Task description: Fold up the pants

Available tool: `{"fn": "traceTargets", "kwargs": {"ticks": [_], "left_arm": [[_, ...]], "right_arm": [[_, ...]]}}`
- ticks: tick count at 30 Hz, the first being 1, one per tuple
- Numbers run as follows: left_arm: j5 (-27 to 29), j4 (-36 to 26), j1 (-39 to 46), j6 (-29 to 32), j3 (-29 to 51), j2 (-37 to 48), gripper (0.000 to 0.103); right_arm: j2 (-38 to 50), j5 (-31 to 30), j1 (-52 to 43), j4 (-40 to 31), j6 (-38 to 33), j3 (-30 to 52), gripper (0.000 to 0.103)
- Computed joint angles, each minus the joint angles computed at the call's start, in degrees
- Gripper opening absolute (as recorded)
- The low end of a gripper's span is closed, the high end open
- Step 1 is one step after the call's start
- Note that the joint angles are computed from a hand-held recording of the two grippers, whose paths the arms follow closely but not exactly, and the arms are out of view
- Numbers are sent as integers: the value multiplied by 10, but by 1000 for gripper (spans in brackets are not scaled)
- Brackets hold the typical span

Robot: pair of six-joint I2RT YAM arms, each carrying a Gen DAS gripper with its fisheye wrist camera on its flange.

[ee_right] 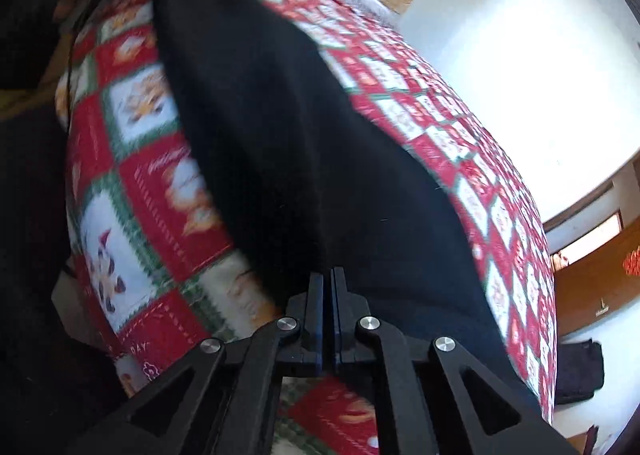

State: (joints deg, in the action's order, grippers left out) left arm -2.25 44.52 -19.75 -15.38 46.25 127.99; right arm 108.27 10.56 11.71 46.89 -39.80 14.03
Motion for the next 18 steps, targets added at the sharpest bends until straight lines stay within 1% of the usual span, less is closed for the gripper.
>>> {"fn": "traceTargets", "kwargs": {"ticks": [1,2,6,8,10,11,12,13,14,16,17,18], "left_arm": [[2,0,1,1,0,0,101],[2,1,1,1,0,0,101],[4,11,2,-4,-14,-8,100],[-17,32,1,-8,-45,-32,98],[-5,65,8,-8,-84,-58,98],[-4,69,10,-6,-94,-67,98],[-7,72,9,1,-110,-82,98],[-4,73,8,10,-125,-96,95],[3,69,6,19,-134,-107,91],[13,47,-2,36,-139,-122,76],[17,31,-8,45,-136,-126,71],[17,14,-15,53,-129,-125,60]], "right_arm": [[4,10,8,14,-1,-6,3],[-2,14,11,13,-3,-9,3],[-30,-6,-1,-14,7,-15,3],[-48,-16,-8,-18,8,-21,3],[-84,-33,-19,-50,20,-21,3],[-91,-36,-23,-53,22,-20,3],[-86,-35,-24,-39,22,-23,3],[-83,-35,-25,-35,22,-21,3],[-78,-37,-28,-46,24,-12,3],[-69,-35,-27,-51,26,-2,3],[-60,-32,-25,-46,26,3,4],[-56,-32,-27,-42,23,4,4]]}}
